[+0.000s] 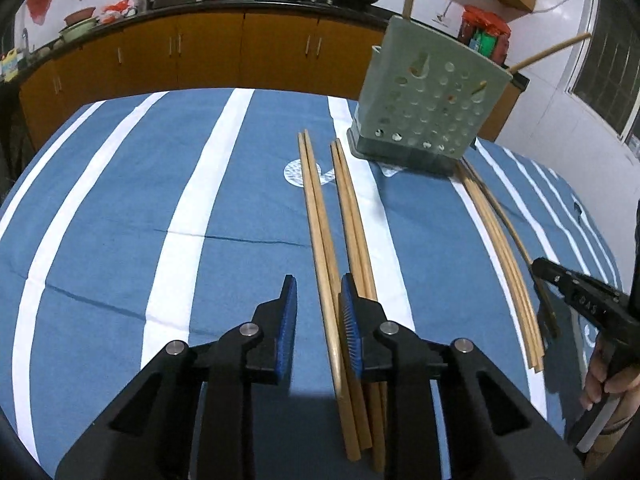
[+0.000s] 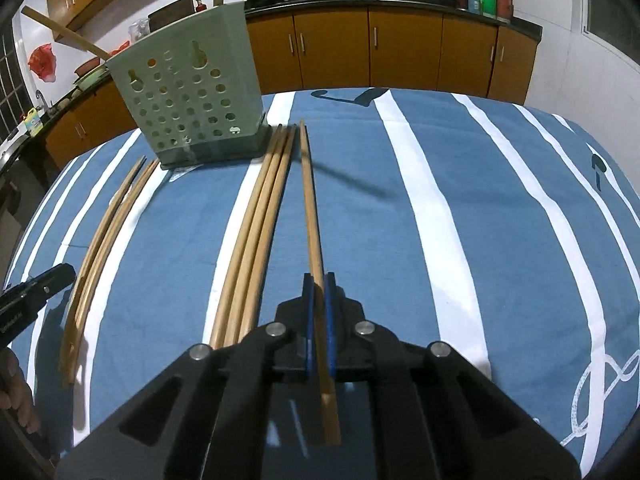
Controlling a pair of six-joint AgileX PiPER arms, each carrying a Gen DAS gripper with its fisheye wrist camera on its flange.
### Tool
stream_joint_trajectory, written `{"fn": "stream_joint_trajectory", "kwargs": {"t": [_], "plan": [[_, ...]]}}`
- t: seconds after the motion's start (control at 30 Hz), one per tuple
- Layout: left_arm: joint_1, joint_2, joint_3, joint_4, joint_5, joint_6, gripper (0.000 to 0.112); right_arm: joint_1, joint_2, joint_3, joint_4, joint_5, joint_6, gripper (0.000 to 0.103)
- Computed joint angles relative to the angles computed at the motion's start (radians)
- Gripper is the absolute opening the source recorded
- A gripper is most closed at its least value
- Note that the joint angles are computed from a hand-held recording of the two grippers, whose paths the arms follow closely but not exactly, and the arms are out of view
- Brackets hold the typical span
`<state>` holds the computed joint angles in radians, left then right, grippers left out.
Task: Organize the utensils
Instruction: 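Grasp a chopstick with the right tool while the left tool grasps another chopstick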
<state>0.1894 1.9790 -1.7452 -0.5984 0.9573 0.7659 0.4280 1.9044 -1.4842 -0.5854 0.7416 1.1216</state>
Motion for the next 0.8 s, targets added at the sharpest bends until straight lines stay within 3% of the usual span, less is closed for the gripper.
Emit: {"fn": "stream_joint_trajectory", "kwargs": {"t": [0.3,0.5,0.8], "plan": [[-0.015,-0.002,0.007,0.047,-0.021,-0.01,0.018,0.0,-0.002,0.003,0.0,0.0,-0.001,0.007],[-0.039,-0.009,0.033,0.068,-0.055,-0.024,0.009,-0.007,-0.01,0.025,0.032,-0.029,-0.018,0.011],[-0.004,0.033,-0.042,0.086,-0.027,-0.09,0.008,-0.009,-0.021,0.052,-0.006,-0.044,0.041,0.008]]}}
